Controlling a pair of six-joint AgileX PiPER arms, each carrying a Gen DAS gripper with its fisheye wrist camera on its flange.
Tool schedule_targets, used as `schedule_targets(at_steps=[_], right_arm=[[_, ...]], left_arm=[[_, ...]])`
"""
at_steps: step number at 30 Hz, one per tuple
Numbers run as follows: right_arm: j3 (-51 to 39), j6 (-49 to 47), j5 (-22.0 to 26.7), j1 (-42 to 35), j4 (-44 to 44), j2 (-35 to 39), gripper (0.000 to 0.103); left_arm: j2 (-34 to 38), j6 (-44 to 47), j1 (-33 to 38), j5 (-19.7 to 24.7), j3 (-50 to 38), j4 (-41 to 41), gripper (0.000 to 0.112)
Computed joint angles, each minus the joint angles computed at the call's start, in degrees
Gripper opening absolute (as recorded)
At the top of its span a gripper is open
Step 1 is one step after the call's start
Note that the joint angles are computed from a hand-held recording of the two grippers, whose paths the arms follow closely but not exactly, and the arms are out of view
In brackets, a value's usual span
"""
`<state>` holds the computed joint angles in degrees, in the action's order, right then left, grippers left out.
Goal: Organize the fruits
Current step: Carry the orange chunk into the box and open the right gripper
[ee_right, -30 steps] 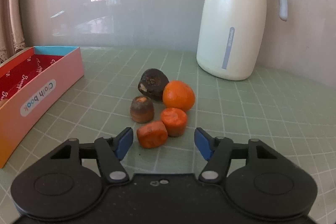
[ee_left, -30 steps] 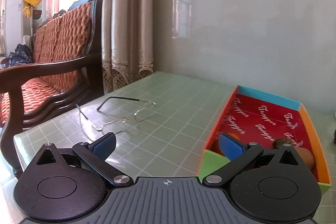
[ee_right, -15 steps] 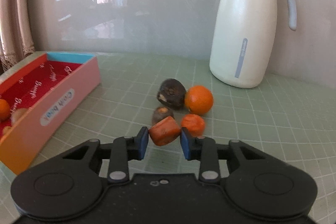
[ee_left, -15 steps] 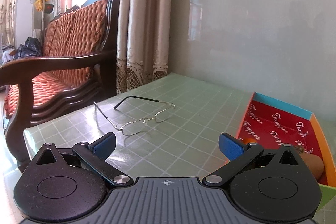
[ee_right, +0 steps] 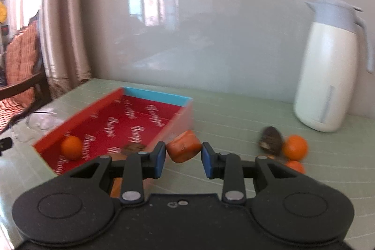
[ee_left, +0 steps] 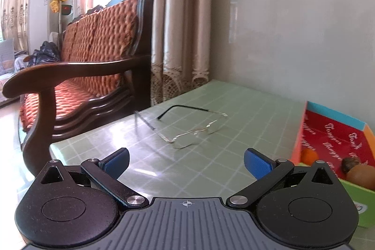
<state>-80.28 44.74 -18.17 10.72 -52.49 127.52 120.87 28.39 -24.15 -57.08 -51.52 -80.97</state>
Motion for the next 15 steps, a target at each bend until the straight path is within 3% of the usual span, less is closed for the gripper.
schedule_targets(at_steps=[8,11,13,15], right_arm=[[1.5,-1.8,-2.7,4.6,1.6,-0.6,0.031],[1.9,-1.5,-4.9,5.7,-1.3,-0.3,0.041],[5.1,-10.0,-8.8,6.5,4.5,-1.1,0.062],[8.0,-18.1,-12.7,7.2,10.4,-1.9,0.063]], left_arm=[[-0.9,-2.2,2.1,0.8,4.1,0.9,0.103],[-1.0,-2.5,2.7,1.3,4.6,1.1,0.103],[-0.9,-2.1,2.8,1.4,4.4,1.2,0.103],[-0.7,-2.0,2.8,1.5,4.2,1.5,0.103]])
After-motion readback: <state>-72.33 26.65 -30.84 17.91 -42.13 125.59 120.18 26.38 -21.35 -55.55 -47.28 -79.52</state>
